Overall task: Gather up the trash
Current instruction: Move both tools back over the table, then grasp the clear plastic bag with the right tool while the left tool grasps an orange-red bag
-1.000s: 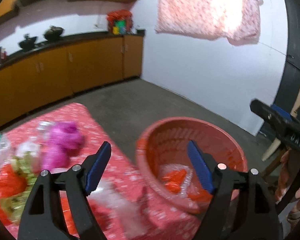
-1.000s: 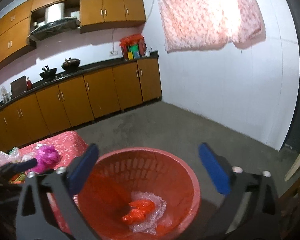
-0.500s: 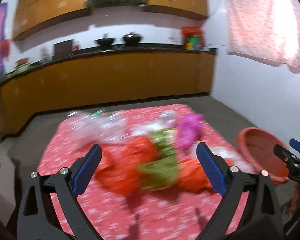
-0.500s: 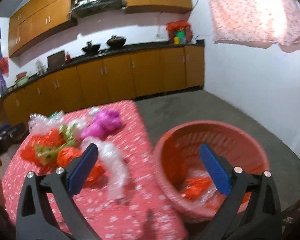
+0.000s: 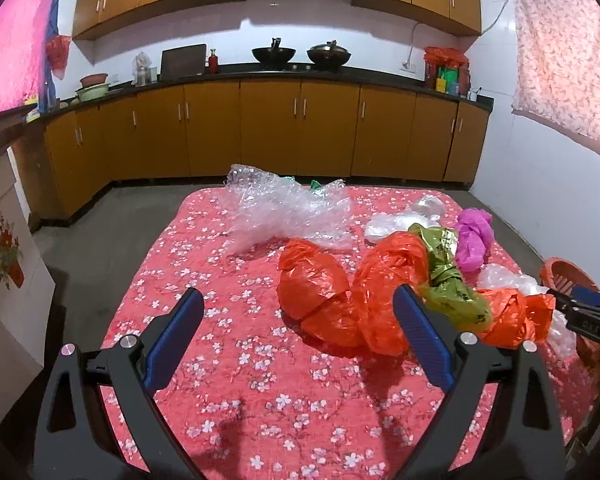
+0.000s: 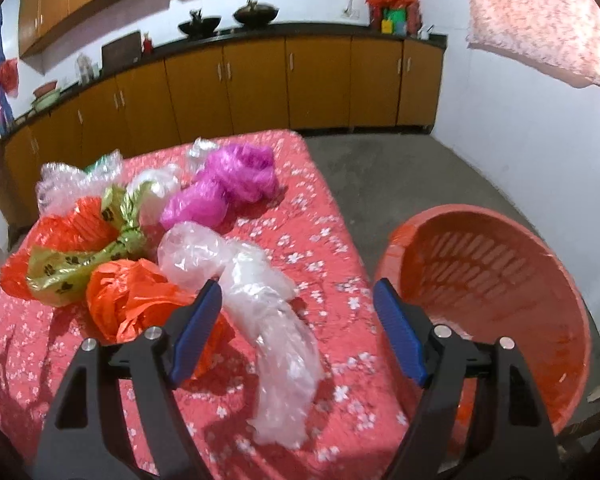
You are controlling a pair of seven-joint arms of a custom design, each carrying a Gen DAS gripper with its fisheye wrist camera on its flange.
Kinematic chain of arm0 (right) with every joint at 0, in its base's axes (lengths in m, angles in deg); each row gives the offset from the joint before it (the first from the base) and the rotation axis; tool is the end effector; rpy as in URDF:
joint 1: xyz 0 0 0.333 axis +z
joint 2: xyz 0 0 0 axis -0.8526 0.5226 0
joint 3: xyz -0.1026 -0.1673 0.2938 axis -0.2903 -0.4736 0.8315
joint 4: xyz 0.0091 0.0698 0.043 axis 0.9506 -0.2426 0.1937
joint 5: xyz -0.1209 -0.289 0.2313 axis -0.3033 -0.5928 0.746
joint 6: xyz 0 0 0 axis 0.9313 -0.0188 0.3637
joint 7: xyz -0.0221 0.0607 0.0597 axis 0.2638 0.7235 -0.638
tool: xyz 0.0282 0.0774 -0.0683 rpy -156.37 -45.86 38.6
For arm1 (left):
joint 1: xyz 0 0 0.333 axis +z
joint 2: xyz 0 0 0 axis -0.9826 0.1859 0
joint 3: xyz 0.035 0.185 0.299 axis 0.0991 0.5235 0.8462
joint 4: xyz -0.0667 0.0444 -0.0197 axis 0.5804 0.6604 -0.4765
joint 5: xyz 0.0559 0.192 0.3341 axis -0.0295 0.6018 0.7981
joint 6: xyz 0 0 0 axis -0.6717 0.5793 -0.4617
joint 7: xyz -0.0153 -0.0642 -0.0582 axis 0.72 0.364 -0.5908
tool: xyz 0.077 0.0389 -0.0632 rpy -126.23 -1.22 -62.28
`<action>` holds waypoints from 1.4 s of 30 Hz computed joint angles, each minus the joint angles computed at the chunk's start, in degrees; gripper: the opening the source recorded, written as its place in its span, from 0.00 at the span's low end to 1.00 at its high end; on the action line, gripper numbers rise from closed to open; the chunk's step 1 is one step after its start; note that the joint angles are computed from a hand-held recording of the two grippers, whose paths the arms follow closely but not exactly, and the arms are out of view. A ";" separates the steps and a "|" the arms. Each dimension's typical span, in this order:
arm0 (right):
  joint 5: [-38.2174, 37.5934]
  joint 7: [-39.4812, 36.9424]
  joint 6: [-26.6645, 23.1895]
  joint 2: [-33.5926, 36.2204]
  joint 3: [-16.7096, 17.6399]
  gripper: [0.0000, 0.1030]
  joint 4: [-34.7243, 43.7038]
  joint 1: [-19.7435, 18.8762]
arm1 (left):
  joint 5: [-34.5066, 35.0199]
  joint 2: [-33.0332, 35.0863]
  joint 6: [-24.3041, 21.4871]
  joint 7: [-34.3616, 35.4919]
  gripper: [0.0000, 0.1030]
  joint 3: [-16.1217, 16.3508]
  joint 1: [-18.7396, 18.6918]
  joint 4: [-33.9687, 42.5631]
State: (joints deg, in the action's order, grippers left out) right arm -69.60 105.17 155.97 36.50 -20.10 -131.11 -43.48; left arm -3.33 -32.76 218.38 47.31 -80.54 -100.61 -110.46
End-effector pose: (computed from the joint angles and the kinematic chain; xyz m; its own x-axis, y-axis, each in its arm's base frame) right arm 0.5467 0.1992 0.4851 -0.0184 -0.9997 -0.0185 -0.6799 0.0261 -0.7328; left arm 0.4439 -0.3642 0.5099 0.0830 -0.9956 0.0432 -0.5250 -0.0805 -0.8473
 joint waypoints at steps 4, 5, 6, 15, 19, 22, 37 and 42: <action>11.50 -11.55 -0.08 2.44 0.71 0.66 1.37 -0.01 | -1.47 2.00 1.55 1.58 0.92 0.78 0.48 1.52; 12.62 -12.52 0.12 2.70 0.35 0.65 1.44 0.41 | -1.82 2.51 1.56 2.03 0.92 0.99 0.51 1.98; 13.93 -13.73 0.25 3.02 0.08 0.64 1.65 0.75 | -2.15 2.83 1.56 2.36 0.92 1.22 0.54 2.28; 26.74 -26.11 -0.49 5.93 -1.26 0.48 3.88 3.24 | -5.10 5.06 3.28 4.68 0.91 3.29 1.56 4.80; 24.89 -24.70 -0.54 6.26 -3.20 0.46 4.28 5.26 | -8.05 6.47 3.77 8.59 0.87 3.69 1.68 5.75; 25.23 -24.64 -0.29 6.30 -3.52 0.46 4.30 5.61 | -10.77 7.51 4.97 11.53 0.87 3.93 1.58 6.28; 24.38 -24.11 0.00 6.69 -4.20 0.46 4.63 6.50 | -19.42 11.64 3.76 18.75 0.66 5.66 -0.74 9.36; 23.00 -22.71 0.07 6.72 -4.59 0.46 4.69 6.98 | -19.33 11.37 3.96 19.36 0.59 5.87 -0.85 9.05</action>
